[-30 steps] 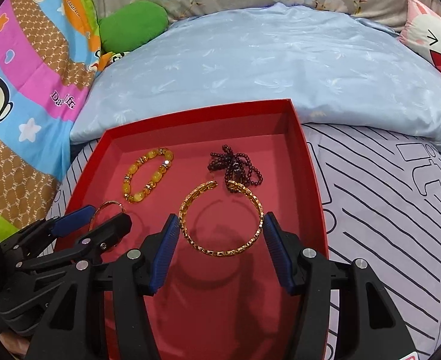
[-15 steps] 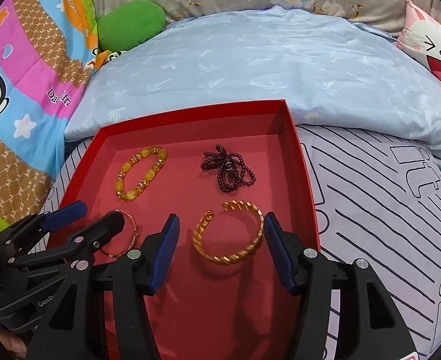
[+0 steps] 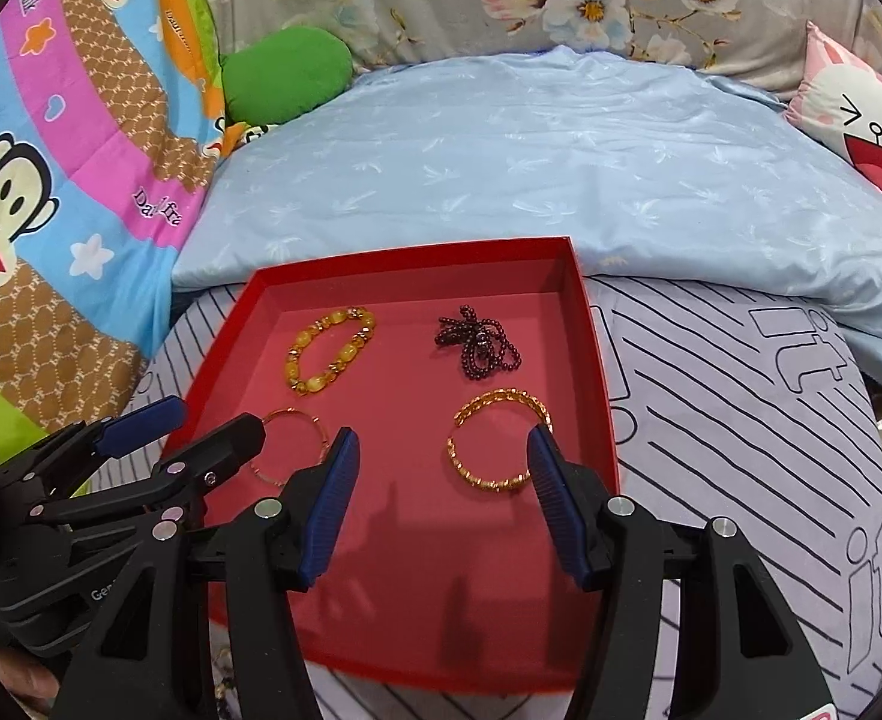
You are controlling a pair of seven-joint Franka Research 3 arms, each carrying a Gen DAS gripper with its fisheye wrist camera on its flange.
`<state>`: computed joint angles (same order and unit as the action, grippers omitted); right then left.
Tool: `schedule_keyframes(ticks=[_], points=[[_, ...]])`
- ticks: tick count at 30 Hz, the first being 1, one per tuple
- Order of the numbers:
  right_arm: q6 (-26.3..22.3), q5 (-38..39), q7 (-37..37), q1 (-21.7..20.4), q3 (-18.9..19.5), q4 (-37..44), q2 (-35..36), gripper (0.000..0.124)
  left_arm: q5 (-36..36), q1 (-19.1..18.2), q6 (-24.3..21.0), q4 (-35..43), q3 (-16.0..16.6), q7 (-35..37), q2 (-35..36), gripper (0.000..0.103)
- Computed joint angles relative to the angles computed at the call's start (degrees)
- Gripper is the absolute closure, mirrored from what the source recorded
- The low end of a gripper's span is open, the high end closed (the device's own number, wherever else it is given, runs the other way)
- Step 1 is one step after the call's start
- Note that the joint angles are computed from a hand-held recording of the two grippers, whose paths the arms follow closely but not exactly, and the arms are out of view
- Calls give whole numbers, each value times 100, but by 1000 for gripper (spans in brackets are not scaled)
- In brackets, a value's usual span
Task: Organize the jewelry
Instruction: 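Withdraw both tools from the tray toward the remaining bracelets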
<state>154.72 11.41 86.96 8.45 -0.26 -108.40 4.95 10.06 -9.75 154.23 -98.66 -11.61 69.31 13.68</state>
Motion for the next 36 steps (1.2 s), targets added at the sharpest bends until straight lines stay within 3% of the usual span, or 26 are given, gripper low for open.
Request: schedule_keyframes(ticks=[18,24,36], points=[[310,10,-17,11,220,-2212,-2033,67,-338,-169,476,-2062,-26,11,-1727,39],[289,-50,110,-34,348,-2732,-2456,67,-643,-313,515,-2669,32,11,-2138,39],[98,-21,265,-26,393,-3628,-3054,67,-400,-418,543,-3549,54,-542,-2642,36]])
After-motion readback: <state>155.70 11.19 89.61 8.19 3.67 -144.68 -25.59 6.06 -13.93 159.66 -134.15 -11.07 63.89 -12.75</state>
